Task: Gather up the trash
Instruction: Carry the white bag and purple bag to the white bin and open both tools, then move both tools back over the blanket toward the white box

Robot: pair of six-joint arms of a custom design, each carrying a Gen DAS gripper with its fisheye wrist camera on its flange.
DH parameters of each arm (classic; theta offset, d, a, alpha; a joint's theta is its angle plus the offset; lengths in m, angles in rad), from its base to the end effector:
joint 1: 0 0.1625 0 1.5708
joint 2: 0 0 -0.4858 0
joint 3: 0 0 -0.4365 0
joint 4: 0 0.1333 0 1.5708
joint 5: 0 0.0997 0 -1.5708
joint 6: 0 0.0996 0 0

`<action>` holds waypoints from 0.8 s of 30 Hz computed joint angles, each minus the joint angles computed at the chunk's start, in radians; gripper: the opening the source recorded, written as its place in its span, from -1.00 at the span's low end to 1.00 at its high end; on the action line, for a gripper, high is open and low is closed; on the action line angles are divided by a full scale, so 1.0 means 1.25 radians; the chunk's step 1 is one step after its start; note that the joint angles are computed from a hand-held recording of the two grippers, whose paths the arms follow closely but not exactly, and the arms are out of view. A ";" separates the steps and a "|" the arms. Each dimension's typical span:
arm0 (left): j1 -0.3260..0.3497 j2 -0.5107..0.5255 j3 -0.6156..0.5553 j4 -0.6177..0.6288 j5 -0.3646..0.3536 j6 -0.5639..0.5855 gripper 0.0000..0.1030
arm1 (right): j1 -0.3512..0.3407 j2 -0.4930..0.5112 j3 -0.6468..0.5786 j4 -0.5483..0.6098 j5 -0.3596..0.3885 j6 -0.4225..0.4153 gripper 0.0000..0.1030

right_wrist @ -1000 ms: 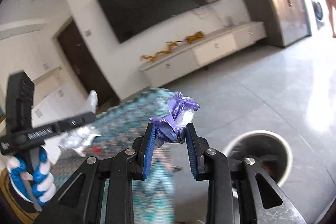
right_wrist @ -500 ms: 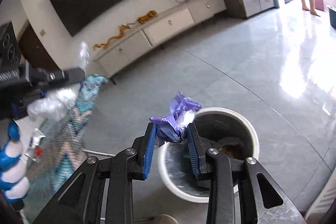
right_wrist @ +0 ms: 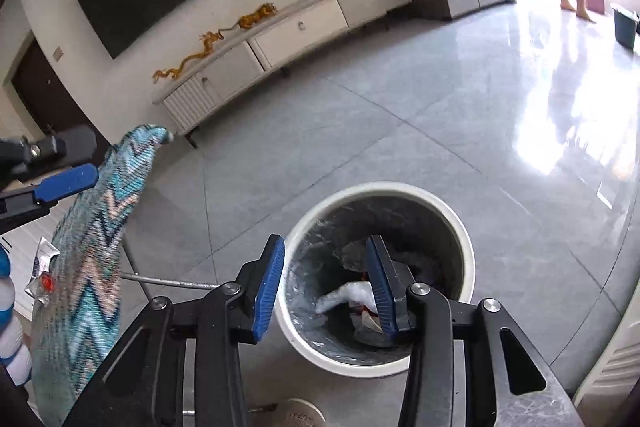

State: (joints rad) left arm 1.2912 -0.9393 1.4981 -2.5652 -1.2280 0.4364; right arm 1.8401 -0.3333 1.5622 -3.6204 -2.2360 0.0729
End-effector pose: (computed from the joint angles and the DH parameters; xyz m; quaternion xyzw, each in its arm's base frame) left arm -0.0568 -0.8023 0.2802 0.3026 0.9140 -0.1992 0.1827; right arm 0.2636 -0.6853 -0.0703 -0.0446 -0.8753 0.4225 0.2308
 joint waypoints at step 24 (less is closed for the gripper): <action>0.044 -0.291 0.156 -0.476 0.106 0.161 0.57 | 0.276 0.133 -0.295 -0.025 -0.061 -0.251 0.50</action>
State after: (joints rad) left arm 1.3468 -1.3026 1.6937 -3.1607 -1.0956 0.6379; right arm 2.1847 -0.1673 1.1937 -3.6519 -2.3129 -0.2411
